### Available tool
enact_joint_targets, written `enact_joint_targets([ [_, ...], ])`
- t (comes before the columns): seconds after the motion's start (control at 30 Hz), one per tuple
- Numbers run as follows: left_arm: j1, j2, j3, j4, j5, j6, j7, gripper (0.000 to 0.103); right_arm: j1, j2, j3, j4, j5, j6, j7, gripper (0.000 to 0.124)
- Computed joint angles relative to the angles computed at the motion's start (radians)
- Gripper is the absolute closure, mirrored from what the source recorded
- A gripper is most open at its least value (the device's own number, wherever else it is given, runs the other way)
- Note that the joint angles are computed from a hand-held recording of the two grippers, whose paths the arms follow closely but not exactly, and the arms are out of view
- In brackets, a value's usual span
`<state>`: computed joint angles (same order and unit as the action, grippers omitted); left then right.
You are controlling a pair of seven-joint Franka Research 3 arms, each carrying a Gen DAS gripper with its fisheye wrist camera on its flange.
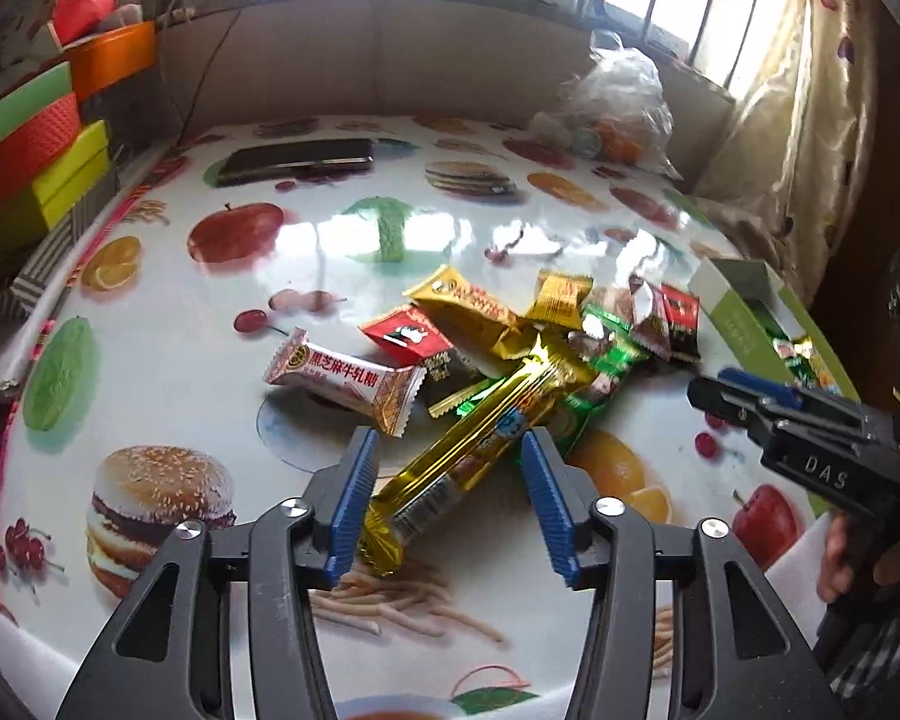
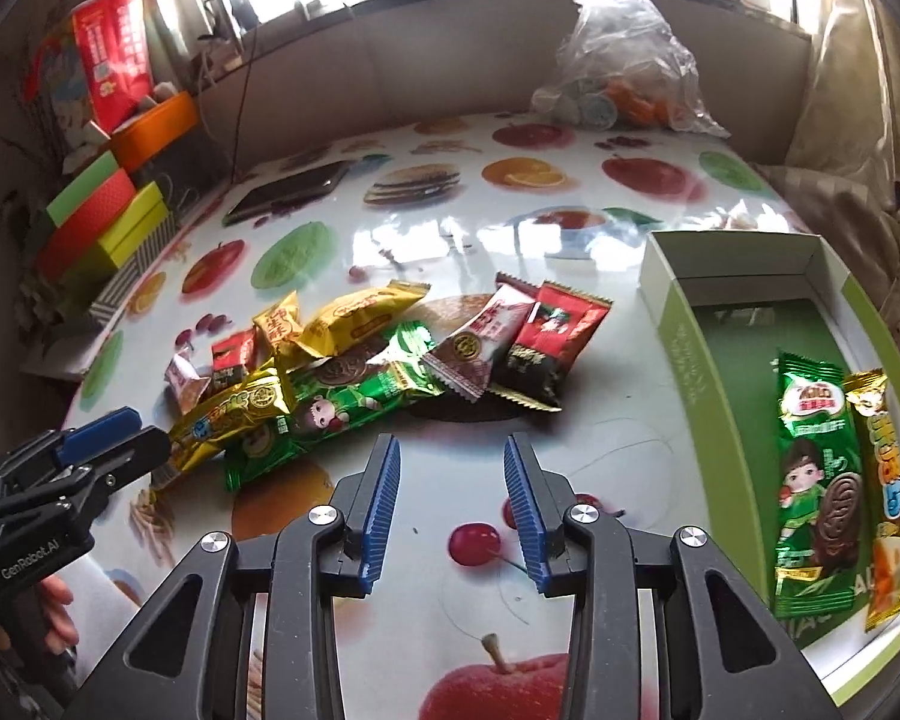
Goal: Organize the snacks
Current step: 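Move both grippers back over the snack pile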
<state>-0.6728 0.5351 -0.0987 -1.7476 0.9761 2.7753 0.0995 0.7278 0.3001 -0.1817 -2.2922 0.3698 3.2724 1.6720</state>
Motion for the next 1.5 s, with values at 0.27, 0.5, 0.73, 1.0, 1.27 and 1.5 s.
enact_joint_targets([
  [0.27, 0.020, 0.015, -0.004, -0.014, -0.036, 0.033, 0.021, 0.049, -0.064, 0.055, 0.081, 0.088, -0.028, -0.036, 0.000, 0.083],
  [0.5, 0.036, 0.040, -0.023, 0.000, -0.109, 0.034, 0.111, 0.049, -0.077, 0.118, 0.094, 0.178, -0.056, -0.084, 0.061, 0.077],
  [0.73, 0.019, 0.057, -0.009, 0.039, -0.124, 0.001, 0.174, 0.049, -0.069, 0.157, 0.078, 0.236, -0.117, -0.121, 0.122, 0.076],
  [1.0, 0.012, 0.079, 0.003, 0.073, -0.160, -0.031, 0.202, 0.049, 0.016, 0.211, -0.023, 0.323, -0.218, -0.193, 0.251, 0.066],
  [1.27, 0.018, 0.056, 0.021, 0.029, -0.150, 0.014, 0.121, 0.049, 0.071, 0.253, -0.095, 0.392, -0.348, -0.261, 0.399, 0.061],
  [1.5, 0.024, 0.059, 0.016, 0.031, -0.145, 0.024, 0.119, 0.049, 0.130, 0.271, -0.162, 0.435, -0.517, -0.365, 0.485, 0.059],
])
